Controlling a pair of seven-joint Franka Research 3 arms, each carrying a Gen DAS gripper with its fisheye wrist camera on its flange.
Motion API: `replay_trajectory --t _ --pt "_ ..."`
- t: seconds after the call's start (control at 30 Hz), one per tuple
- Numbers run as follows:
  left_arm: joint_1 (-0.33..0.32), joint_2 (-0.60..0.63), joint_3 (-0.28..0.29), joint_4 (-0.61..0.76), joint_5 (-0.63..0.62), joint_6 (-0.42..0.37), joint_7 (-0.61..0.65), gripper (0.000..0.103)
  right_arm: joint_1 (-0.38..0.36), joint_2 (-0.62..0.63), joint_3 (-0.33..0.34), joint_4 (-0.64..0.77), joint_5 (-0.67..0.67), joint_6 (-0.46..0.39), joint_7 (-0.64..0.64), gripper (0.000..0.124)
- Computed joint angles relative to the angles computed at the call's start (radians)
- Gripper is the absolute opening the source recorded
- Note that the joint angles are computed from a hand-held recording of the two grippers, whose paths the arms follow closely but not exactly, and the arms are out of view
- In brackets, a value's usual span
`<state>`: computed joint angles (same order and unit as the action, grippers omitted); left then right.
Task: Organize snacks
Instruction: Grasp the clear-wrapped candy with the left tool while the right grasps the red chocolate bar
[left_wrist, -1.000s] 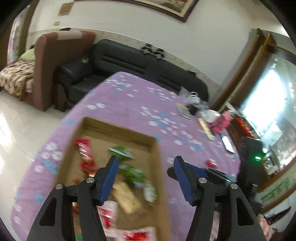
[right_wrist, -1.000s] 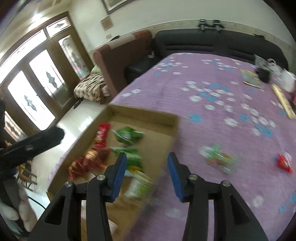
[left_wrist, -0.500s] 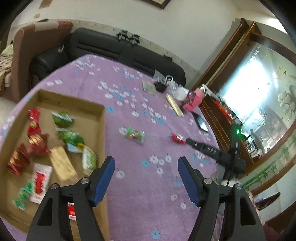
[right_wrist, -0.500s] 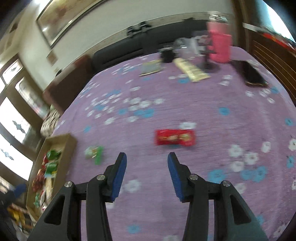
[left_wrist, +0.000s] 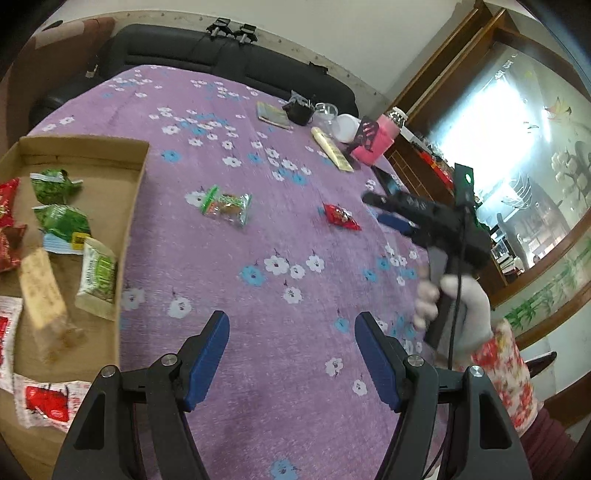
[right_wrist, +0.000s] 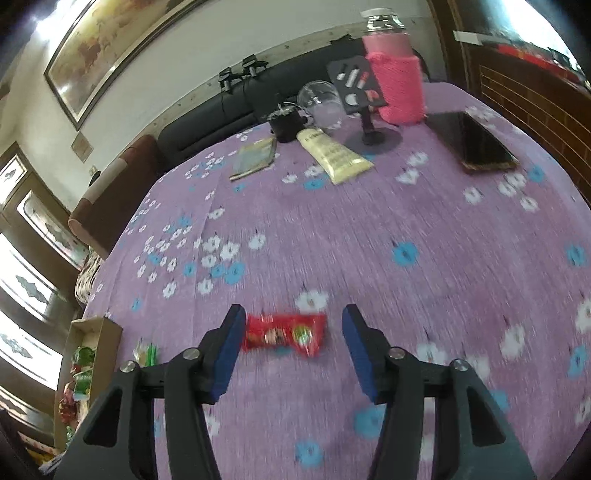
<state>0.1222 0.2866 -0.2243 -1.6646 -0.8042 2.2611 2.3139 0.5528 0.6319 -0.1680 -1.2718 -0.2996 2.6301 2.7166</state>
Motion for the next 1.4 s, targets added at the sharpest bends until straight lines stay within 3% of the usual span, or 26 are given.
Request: replay_trajectory --t 0.17,0.23,0.33,0.53,0.7,0.73,0.8,0.87,0.93,1.03,1.27,1.3,1.33,1.37,1.4 --pt "-0.003 0.014 0.001 0.014 0.011 0.009 -0.020 0.074 -0.082 0.120 0.087 0.176 0.118 -0.052 -0.181 0.053" --pt "-0.003 0.024 -0.001 0.026 0.020 0.012 -0.030 0.074 -0.114 0.139 0.137 0.195 0.192 -0.048 -0.267 0.053" --pt "-0.004 0.041 -0.006 0.043 0.033 0.019 -0.045 0.074 -0.106 0.128 0.146 0.171 0.248 -0.042 -0.324 0.053" --pt "-0.023 0.097 -0.019 0.108 0.109 0.055 -0.108 0.074 -0.001 0.171 0.049 0.268 0.155 -0.175 -0.332 0.053" --pt "-0.043 0.163 -0.026 0.199 0.221 0.074 -0.181 0.074 0.035 0.194 0.019 0.302 0.068 -0.216 -0.310 0.052" --pt "-0.047 0.178 -0.029 0.221 0.243 0.075 -0.198 0.074 0.044 0.201 0.011 0.313 0.045 -0.233 -0.315 0.050" --pt "-0.060 0.226 -0.031 0.286 0.292 0.074 -0.247 0.074 0.061 0.206 -0.009 0.325 0.005 -0.270 -0.296 0.029" --pt "-0.085 0.295 -0.024 0.377 0.359 0.062 -0.320 0.074 0.041 0.168 0.011 0.251 0.011 -0.208 -0.277 0.018" --pt "-0.106 0.350 -0.018 0.448 0.427 0.060 -0.383 0.074 0.025 0.126 0.022 0.165 0.025 -0.120 -0.246 0.015" --pt "-0.148 0.415 -0.003 0.529 0.545 0.098 -0.442 0.074 0.022 0.083 0.019 0.090 0.027 -0.056 -0.219 0.004" --pt "-0.182 0.493 -0.018 0.605 0.704 0.150 -0.423 0.074 -0.005 0.067 0.050 0.050 0.076 0.026 -0.266 0.003" --pt "-0.184 0.489 -0.018 0.598 0.721 0.151 -0.414 0.072 0.004 0.063 0.032 0.035 0.074 0.043 -0.243 0.007" --pt "-0.186 0.474 -0.014 0.573 0.737 0.169 -0.410 0.052 0.005 0.058 0.024 0.023 0.080 0.049 -0.228 0.011" --pt "-0.183 0.464 -0.019 0.560 0.746 0.172 -0.398 0.032 0.006 0.052 0.019 0.009 0.085 0.061 -0.214 0.023" --pt "-0.171 0.464 -0.035 0.565 0.738 0.155 -0.379 0.030 0.011 0.038 0.005 -0.021 0.085 0.090 -0.184 0.034"
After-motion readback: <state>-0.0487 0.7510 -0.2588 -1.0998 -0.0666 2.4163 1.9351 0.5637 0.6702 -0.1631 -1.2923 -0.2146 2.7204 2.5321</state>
